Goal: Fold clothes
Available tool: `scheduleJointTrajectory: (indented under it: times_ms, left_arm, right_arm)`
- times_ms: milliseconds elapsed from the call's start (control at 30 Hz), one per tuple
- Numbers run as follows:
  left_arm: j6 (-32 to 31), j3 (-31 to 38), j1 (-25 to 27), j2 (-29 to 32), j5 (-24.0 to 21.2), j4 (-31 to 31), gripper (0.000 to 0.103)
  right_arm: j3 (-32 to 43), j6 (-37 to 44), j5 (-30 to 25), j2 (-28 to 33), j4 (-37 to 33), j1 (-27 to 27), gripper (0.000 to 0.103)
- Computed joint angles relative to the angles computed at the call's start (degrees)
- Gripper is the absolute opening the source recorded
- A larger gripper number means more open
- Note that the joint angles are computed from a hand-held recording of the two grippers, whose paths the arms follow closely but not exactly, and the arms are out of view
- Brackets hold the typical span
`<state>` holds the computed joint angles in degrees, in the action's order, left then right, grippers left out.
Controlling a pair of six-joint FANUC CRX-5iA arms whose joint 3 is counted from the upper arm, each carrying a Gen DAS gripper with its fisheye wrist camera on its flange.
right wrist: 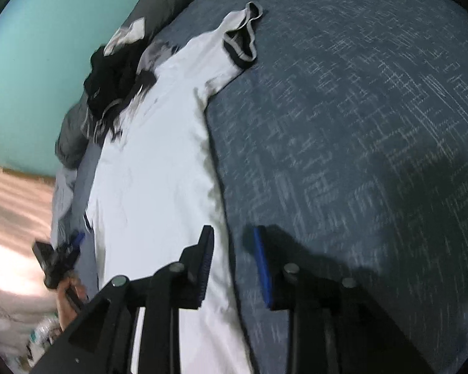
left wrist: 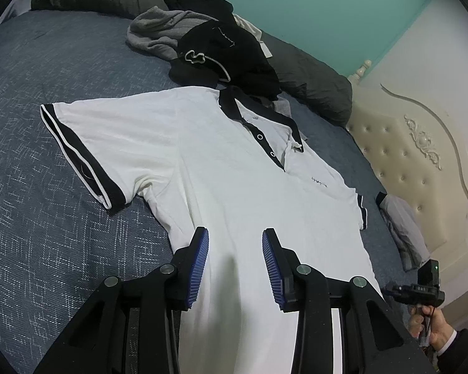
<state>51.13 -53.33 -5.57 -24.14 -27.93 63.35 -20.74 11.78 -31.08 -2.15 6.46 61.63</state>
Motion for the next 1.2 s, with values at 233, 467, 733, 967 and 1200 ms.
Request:
scheduleJointTrajectory:
  times_ms: [233,467,733,967,1200]
  left_arm:
    - [0.27,0.16,-0.39,0.0,-0.11,-0.23,0.04]
    - [-0.16,0.08,-0.23,0.15,-0.07,0.36,0.041]
    - [-0.14,-0.16,0.56,-0.05,-0.1,0.44,0.041]
    - [0.52,-0.1,1.43,0.04,-0.36,-0.8,0.042]
    - [0.22,-0.02,2.35,0.55,-0.87,-0.98,0.042]
  right_arm:
    - [2.6,5.92,-3.85,1.47,-4.4,1.22,0.005]
    - [-0.8,1.14,-2.23,-0.78,-1.35,1.82,0.004]
    - [1.07,-0.77,-1.08,-0.56,-0.6,-1.07,0.022]
    - [8.75,1.25,1.76,7.44,1.09,-6.32,0.027]
    - [19.58,5.64,0.55,17.21,-2.82,-10.94,0.027]
